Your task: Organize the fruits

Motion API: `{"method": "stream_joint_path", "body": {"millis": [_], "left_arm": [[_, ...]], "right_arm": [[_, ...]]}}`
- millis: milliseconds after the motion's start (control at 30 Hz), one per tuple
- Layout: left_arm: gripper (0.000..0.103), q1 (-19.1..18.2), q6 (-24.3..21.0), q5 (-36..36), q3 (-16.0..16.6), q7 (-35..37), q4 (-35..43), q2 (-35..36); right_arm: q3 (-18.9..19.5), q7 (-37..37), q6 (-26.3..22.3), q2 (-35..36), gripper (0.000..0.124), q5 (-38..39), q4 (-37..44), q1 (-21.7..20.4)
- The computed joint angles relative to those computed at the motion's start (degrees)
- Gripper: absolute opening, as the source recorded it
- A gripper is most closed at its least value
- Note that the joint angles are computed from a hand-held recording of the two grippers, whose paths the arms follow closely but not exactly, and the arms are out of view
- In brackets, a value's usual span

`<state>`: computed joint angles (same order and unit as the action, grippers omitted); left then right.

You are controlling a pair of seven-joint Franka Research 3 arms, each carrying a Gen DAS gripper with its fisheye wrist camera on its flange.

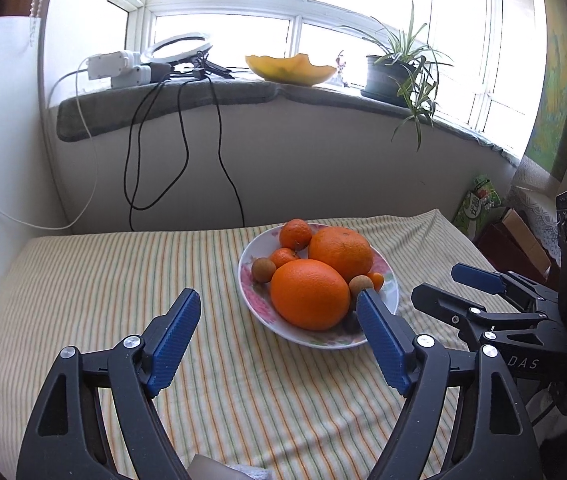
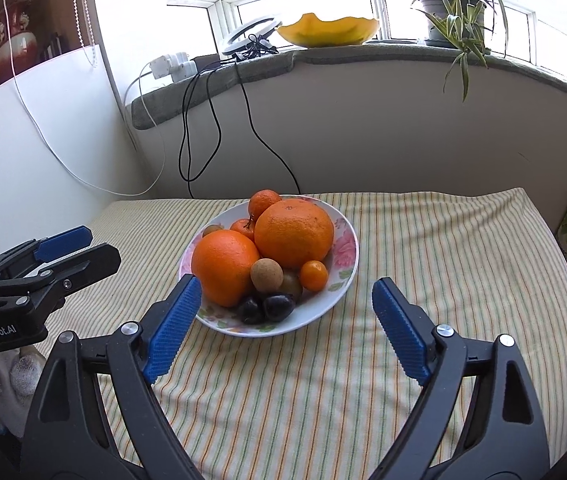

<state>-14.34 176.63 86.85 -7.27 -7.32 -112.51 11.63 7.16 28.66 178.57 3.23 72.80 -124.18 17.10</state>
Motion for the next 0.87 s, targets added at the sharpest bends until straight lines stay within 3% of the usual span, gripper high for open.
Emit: {"method": "stream_joint_path", "body": {"millis": [600,767,867], "left_arm": [[0.081,-0.08,-2.35,0.85,-0.91,-0.78,-1.4,-1.19],[0.081,0.15,-2.13,6.15,-1.18,-5.52,-0.82,-1.23],[0.081,0.7,-1.83,5.59,-1.66,-4.48,-0.8,-1.03]], "right_arm": [[-0.26,1.32,0.32,-0.78,0.09,-0.97,-1.14,0.58],[-0.24,1.52,0.29,-0.84,0.09,-1.18,-1.24,0.61],[-0.23,1.02,0.21,-0.7,0.09,-0.64,-1.08,0.56]]}}
